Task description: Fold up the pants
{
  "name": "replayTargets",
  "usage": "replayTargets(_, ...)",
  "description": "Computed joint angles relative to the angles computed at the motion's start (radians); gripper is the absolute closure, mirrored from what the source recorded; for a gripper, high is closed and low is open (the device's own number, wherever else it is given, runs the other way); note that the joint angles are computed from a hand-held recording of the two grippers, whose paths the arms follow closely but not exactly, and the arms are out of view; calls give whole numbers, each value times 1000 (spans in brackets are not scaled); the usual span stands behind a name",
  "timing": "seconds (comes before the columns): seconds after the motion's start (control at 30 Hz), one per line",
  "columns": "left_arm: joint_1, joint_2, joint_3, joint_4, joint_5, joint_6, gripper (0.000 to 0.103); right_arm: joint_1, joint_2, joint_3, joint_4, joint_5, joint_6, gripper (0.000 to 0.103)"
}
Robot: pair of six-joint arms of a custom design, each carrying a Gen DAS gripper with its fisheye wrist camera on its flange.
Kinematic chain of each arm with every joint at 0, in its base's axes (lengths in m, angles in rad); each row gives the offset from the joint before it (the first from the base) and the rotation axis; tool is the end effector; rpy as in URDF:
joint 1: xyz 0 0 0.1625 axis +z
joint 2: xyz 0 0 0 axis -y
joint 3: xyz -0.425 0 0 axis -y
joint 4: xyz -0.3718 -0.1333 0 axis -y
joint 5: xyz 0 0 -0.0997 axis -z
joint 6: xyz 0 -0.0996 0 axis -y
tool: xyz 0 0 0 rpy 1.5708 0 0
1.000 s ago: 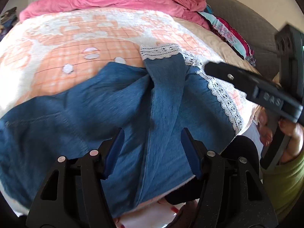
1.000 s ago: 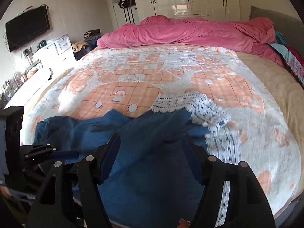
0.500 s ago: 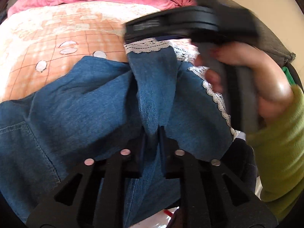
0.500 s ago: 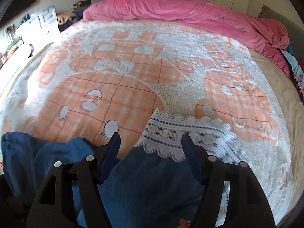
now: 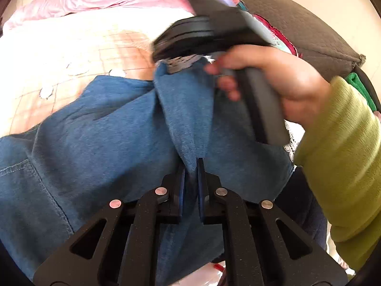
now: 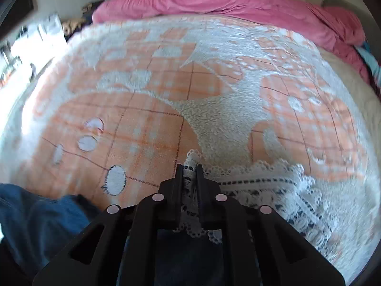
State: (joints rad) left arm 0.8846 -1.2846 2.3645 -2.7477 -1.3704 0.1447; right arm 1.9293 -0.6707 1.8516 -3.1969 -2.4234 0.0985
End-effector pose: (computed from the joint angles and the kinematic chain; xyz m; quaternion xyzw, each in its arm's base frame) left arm -0.1375 -0.4095 0.1548 0.3967 0.9112 -0.0732 0.0834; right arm 0.2625 -0.5343 0.0665 0.0246 -0.8924 0.2871 0.3473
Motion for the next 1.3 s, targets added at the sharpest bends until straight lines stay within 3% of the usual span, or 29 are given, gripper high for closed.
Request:
replayTargets(0.13,16,-11,-7,3,-3,6,99,11,-70,121,-167,36,18,94)
replayTargets(0.23,11,-22,6,-12,13,9,93,21,-124,217,-289,64,41,94)
replayTargets(0.47,19,-31,14,-26,19,23,91,82,-204,401,-508,59,100,94)
replayTargets(0.6,12,-30,33,-85,68,76,100,124,-238,486,-591,28,140,94)
replayTargets(0.83,-46,-124,121,-157,106,211,100,224,-288,640,-658,-17,270,94)
replayTargets(0.93,-77,-123,159,-205,128,236,100,254,-278,702,-681,-25,337,94)
replayTargets(1.1,-86,-124,186,-174,141,204,100,249,-214,791,-740,-15,449,94)
replayTargets(1.3,-97,-115,224,-185,165,183,97,235,-134,834,-863,21,464,91)
